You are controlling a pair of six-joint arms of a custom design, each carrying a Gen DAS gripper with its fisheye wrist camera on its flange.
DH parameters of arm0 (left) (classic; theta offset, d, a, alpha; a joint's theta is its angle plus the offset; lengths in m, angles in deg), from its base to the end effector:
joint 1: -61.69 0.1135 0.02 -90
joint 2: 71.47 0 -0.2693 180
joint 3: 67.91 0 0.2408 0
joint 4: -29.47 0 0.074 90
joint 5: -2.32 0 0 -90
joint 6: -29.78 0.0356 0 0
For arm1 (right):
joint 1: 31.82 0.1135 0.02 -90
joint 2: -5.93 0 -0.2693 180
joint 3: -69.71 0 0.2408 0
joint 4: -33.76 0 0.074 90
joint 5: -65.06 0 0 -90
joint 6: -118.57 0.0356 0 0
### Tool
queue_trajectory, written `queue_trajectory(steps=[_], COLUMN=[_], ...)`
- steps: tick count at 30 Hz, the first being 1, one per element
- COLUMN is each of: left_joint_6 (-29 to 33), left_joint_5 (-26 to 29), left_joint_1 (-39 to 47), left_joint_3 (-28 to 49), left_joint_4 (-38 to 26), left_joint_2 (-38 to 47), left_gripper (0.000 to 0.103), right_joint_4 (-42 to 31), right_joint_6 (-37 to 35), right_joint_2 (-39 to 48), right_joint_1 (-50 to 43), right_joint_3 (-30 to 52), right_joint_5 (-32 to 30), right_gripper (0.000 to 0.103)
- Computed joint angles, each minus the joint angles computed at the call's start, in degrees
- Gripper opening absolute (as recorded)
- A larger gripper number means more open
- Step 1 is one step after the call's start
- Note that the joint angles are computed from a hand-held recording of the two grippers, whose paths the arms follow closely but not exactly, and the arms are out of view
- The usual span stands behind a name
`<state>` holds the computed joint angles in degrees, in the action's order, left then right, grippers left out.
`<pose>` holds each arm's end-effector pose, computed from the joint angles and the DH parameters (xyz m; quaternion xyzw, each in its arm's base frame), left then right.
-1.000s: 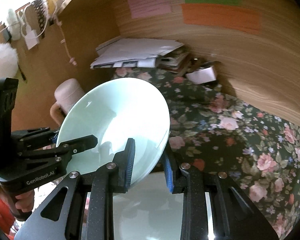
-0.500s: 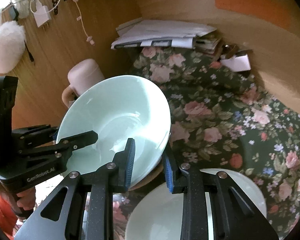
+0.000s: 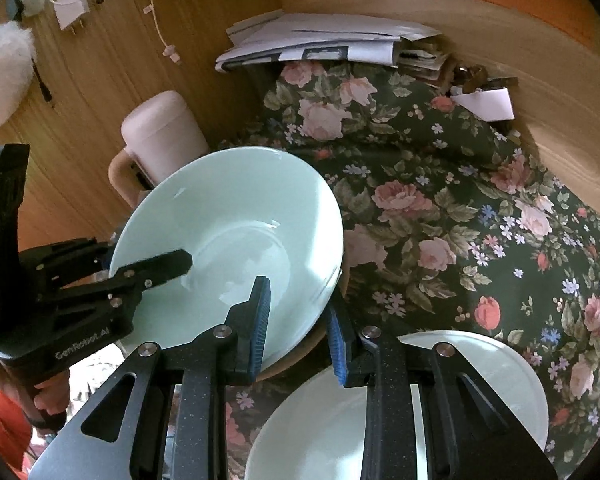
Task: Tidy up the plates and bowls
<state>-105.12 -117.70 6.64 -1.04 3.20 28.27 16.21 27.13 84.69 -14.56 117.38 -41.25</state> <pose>0.1988 -0.2534 0.1582 0.0137 0.9335 -0.0362 0.3564 0.2312 0.0823 0.1721 -0.1999 0.9057 0.1796 0.3280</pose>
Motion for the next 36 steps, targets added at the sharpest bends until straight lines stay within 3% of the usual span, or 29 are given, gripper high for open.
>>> queue_trajectory(steps=[11,18,26,36], left_joint_6=[1.3,1.8,1.8,2.2], left_joint_5=[-1.6,-0.4,1.0,1.5], left_joint_1=[0.2,0.9,1.6,1.7], left_joint_3=[2.5,5.5,6.0,5.8], left_joint_4=[-2.1,-5.9,-6.9,-7.8], left_joint_2=[2.0,2.9,2.3,1.2], left_gripper=[0.025,0.025,0.025,0.025], right_joint_4=[0.3,0.3,0.0,-1.1], right_joint_6=[-0.4,0.2,0.2,-1.0], right_joint_2=[-0.7,-0.9,-2.3,-2.6], right_joint_1=[-0.4,-0.4,-0.2,-0.4], right_joint_3=[-0.6,-0.9,-1.0,-0.4], right_joint_5=[0.0,-0.4,0.3,0.3], right_gripper=[0.027,0.028,0.035,0.036])
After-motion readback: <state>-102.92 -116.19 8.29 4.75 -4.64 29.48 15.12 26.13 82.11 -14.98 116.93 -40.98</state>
